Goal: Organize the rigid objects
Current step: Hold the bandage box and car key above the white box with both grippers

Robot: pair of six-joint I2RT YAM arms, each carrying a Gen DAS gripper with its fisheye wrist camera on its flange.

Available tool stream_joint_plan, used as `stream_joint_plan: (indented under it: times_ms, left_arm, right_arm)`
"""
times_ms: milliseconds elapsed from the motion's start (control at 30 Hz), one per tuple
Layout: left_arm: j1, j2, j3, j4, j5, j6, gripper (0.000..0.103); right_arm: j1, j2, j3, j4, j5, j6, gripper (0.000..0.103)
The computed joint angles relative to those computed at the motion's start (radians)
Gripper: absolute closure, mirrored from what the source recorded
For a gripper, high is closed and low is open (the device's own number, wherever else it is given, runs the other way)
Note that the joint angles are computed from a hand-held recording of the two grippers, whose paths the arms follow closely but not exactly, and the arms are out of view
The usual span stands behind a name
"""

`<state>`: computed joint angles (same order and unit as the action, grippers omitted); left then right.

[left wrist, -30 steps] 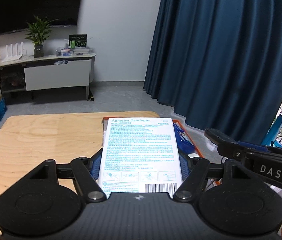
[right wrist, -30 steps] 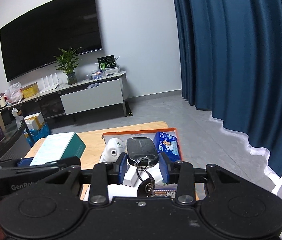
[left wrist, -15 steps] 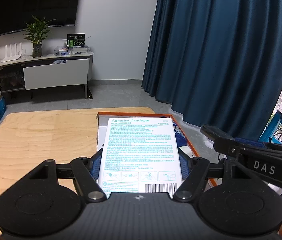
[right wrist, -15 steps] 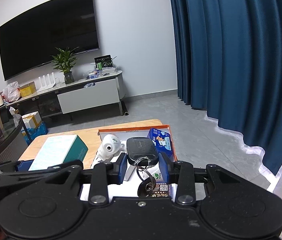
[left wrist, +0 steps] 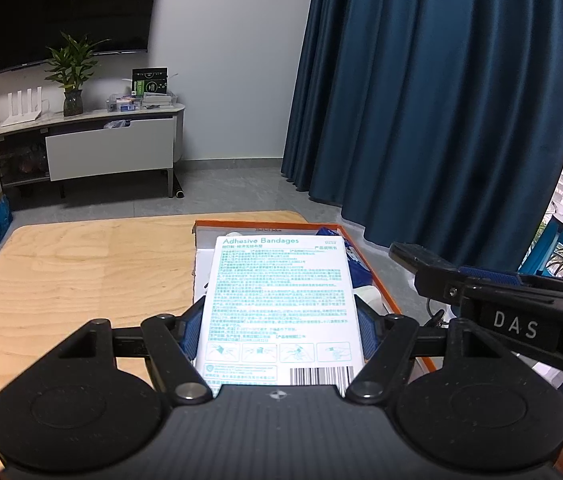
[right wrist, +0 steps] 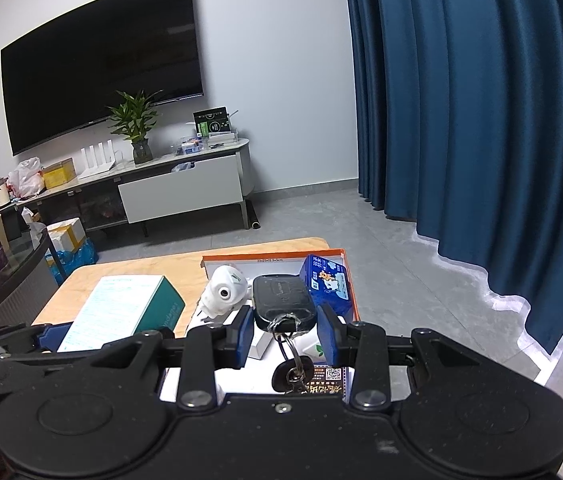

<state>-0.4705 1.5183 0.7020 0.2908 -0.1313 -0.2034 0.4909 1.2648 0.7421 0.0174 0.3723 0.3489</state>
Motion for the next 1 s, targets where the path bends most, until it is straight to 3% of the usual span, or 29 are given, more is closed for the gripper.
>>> stream_joint_plan:
  times_ms: [1000]
  left_arm:
    - [0.003, -0.006, -0.011, -0.004, 0.003, -0.022, 0.031]
  right_arm:
    - [-0.038, 0.024, 0.008, 0.003, -0.043, -0.024, 0.060]
